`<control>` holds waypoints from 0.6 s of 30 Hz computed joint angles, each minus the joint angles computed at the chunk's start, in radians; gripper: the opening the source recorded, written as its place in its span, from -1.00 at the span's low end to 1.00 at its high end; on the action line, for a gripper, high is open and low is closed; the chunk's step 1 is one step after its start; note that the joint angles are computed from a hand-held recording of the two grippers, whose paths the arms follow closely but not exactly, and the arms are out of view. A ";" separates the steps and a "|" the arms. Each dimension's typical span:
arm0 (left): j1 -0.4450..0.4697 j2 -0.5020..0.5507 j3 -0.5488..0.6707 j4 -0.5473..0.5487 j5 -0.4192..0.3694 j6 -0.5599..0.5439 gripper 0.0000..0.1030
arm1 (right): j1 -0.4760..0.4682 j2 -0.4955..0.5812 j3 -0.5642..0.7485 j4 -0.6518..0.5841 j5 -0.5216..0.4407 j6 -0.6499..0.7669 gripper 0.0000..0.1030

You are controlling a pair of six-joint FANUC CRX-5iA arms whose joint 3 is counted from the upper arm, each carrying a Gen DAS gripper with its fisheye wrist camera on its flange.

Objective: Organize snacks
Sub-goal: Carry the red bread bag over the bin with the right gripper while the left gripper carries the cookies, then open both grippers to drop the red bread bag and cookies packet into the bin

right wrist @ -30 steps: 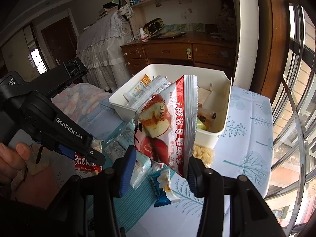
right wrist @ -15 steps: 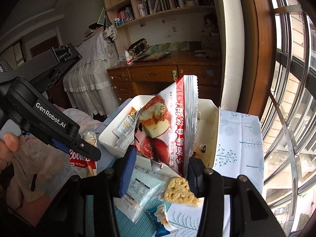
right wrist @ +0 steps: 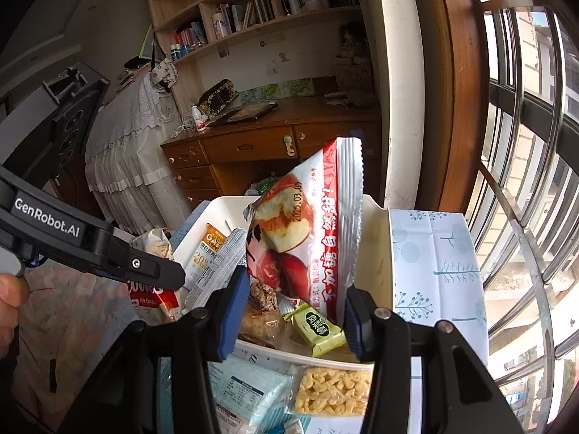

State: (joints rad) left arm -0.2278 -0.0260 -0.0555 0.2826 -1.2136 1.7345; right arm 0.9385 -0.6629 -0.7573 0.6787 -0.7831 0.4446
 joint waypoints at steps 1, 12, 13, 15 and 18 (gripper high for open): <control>0.007 -0.003 -0.013 0.011 0.021 -0.020 -0.13 | -0.009 0.014 0.001 0.003 0.012 -0.012 -0.07; 0.037 -0.032 -0.141 0.075 0.240 -0.204 -0.12 | -0.102 0.134 0.018 -0.013 0.106 -0.057 -0.04; 0.038 -0.029 -0.141 0.075 0.242 -0.207 -0.12 | -0.103 0.143 0.020 -0.009 0.103 -0.066 -0.04; 0.041 -0.023 -0.146 0.081 0.250 -0.212 -0.12 | -0.110 0.157 0.022 -0.007 0.100 -0.070 -0.04; 0.045 -0.012 -0.143 0.093 0.245 -0.204 0.25 | -0.118 0.173 0.026 -0.013 0.098 -0.072 -0.03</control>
State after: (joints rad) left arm -0.1824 -0.0381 -0.1986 0.3758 -0.9689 1.5303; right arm 0.8209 -0.4902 -0.7308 0.6660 -0.6851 0.3725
